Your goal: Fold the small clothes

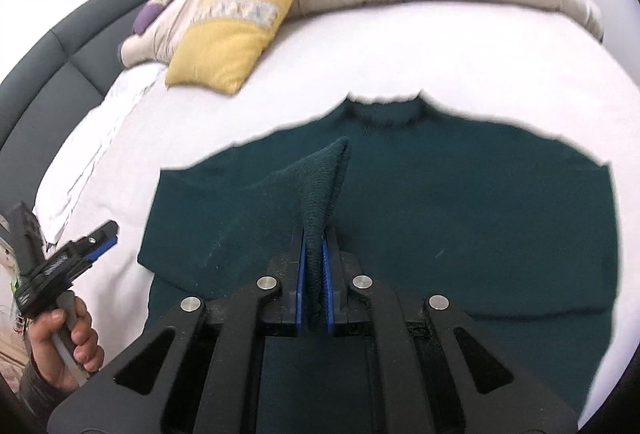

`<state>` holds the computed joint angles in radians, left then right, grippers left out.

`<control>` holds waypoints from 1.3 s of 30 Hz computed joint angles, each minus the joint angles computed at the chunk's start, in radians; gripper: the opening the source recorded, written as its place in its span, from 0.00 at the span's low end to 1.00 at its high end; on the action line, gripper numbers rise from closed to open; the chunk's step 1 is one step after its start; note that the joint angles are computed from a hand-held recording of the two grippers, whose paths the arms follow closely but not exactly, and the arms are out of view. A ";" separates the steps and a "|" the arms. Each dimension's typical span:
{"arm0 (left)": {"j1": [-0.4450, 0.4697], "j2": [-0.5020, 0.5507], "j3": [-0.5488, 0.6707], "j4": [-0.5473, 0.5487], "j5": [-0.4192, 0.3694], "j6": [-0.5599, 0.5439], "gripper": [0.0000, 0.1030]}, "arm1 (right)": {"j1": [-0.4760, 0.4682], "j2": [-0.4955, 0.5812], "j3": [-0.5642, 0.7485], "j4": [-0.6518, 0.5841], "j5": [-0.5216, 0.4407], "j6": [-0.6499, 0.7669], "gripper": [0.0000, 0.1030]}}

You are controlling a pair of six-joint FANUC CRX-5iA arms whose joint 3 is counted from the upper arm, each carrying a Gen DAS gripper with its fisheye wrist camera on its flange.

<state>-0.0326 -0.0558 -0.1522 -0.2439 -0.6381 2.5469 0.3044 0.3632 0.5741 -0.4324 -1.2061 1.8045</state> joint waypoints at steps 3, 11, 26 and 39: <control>0.011 0.047 0.037 0.026 -0.022 -0.044 0.69 | -0.028 0.031 0.050 0.031 0.005 -0.009 0.06; 0.020 0.213 0.187 0.066 -0.105 -0.136 0.69 | -0.095 0.178 0.144 0.072 -0.063 -0.087 0.06; 0.015 0.328 0.343 0.057 -0.184 -0.245 0.07 | -0.125 0.167 0.117 0.002 -0.024 -0.028 0.06; 0.027 0.295 0.281 0.039 -0.138 -0.186 0.21 | -0.146 0.203 0.126 -0.053 -0.026 -0.076 0.06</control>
<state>-0.0060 0.2397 0.1290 -0.2053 -0.7762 2.3605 0.1588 0.5659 0.7004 -0.4858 -1.2324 1.7283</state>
